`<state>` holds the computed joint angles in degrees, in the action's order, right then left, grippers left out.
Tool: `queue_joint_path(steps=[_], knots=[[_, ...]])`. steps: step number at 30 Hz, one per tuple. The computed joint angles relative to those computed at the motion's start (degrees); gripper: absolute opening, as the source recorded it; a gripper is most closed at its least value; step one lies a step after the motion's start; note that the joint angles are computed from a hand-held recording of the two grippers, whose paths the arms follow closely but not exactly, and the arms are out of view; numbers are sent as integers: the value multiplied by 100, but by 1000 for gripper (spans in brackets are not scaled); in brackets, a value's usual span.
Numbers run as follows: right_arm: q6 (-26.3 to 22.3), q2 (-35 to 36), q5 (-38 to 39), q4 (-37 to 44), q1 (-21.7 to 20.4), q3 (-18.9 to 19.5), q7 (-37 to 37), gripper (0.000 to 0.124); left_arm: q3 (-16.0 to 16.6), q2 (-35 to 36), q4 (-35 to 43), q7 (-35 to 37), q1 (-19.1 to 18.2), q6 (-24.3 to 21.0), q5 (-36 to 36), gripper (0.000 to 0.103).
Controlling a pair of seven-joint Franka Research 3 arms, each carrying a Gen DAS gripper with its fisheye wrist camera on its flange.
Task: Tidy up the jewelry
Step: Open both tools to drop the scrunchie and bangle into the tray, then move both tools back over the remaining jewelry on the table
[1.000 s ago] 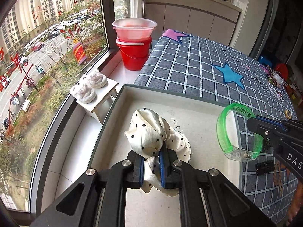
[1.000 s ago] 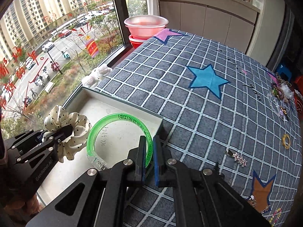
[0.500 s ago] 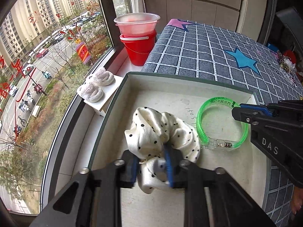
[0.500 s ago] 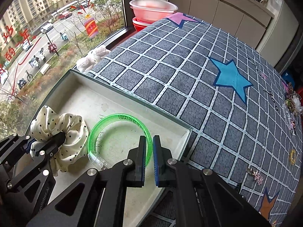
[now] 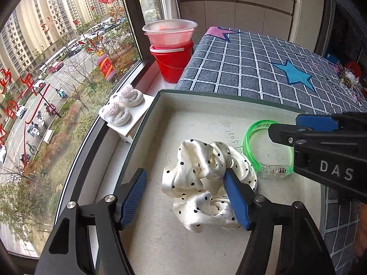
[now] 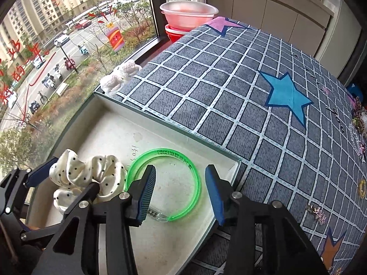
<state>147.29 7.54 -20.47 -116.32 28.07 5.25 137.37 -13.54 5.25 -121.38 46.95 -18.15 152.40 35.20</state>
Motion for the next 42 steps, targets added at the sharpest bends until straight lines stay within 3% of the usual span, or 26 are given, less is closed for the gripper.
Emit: queue_joint_path(steps=[3, 13, 15, 26, 33, 38, 42], knots=[[-17, -204, -138, -86, 20, 1, 207, 64, -21, -77, -43, 73, 6, 10, -93, 76], [241, -1352, -170, -1045, -453, 349, 666, 80, -95, -485, -371, 285, 41, 254, -470, 76], [316, -1602, -102, -1281, -552, 433, 711, 82, -118, -617, -486, 294, 45, 352, -537, 103], [822, -3184, 658, -2768, -1050, 959, 808, 87, -374, -1269, -907, 194, -108, 409, -613, 103], [1191, -4605, 1137, -3913, -1471, 1456, 1169, 88, -429, -1496, -1030, 856, -478, 488, -1462, 103], [1085, -5772, 1485, -4660, -1608, 1674, 1408, 88, -618, -1486, -967, 970, -694, 445, -1501, 103], [239, -6543, 1832, -4998, -1349, 1481, 1285, 89, -690, -1421, -913, 1183, -934, 407, -1709, 103]])
